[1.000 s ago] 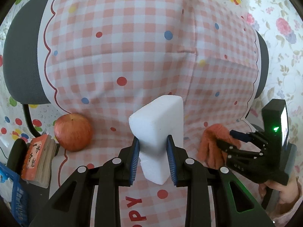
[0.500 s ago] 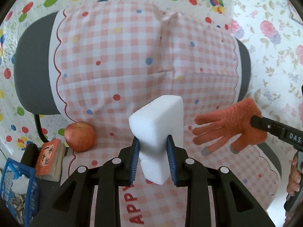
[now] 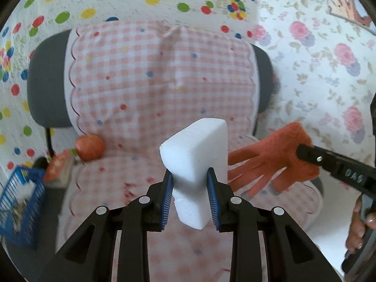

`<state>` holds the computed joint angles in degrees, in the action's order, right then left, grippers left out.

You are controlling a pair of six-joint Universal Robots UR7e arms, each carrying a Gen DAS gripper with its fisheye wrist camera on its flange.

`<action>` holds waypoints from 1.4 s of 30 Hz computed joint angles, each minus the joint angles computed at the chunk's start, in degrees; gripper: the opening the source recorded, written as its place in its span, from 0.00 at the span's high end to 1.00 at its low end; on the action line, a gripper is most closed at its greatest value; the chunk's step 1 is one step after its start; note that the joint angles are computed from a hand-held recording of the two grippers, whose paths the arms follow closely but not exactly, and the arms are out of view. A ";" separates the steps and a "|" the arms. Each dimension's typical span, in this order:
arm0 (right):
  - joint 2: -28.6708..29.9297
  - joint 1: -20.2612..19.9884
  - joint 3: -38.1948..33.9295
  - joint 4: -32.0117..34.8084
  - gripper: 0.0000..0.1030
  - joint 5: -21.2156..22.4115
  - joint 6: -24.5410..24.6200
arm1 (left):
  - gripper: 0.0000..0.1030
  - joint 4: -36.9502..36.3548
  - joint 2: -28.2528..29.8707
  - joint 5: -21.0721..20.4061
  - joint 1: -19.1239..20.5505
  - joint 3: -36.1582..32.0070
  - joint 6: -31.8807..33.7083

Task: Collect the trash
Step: 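Carry the foam block and glove to the bin and open both tools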

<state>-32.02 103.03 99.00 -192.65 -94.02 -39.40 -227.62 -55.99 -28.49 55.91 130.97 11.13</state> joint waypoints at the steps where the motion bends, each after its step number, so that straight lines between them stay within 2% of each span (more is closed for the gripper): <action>1: -0.58 -0.27 1.44 -1.03 0.84 -0.61 -0.14 | 0.71 -0.38 0.85 0.29 -0.61 0.38 -0.72; 4: -2.50 -1.39 5.20 -2.98 0.84 -1.93 0.21 | 0.71 -1.84 3.55 1.87 -2.34 0.83 -0.32; 7: -4.82 -2.76 9.51 -6.23 0.84 -2.98 0.35 | 0.71 1.25 3.85 -0.35 -3.41 2.35 -4.11; 20: -13.53 -8.93 22.98 -20.61 0.84 -7.91 -0.73 | 0.71 9.14 10.48 -10.70 -6.73 -0.14 -7.42; 30: -19.44 -13.35 29.30 -29.00 0.83 -10.65 -1.19 | 0.71 11.08 13.46 -14.08 -8.91 -2.52 -6.91; 36: -21.02 -15.45 30.79 -28.44 0.82 -10.95 -1.01 | 0.70 15.82 15.94 -15.84 -9.40 -4.97 -8.13; 42: -20.44 -17.12 30.17 -26.74 0.81 -12.19 -0.91 | 0.65 22.94 17.16 -18.86 -7.79 -8.18 -11.42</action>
<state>-52.46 85.91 129.17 -219.39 -106.21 -40.31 -204.68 -38.83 -47.35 48.12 122.80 -0.29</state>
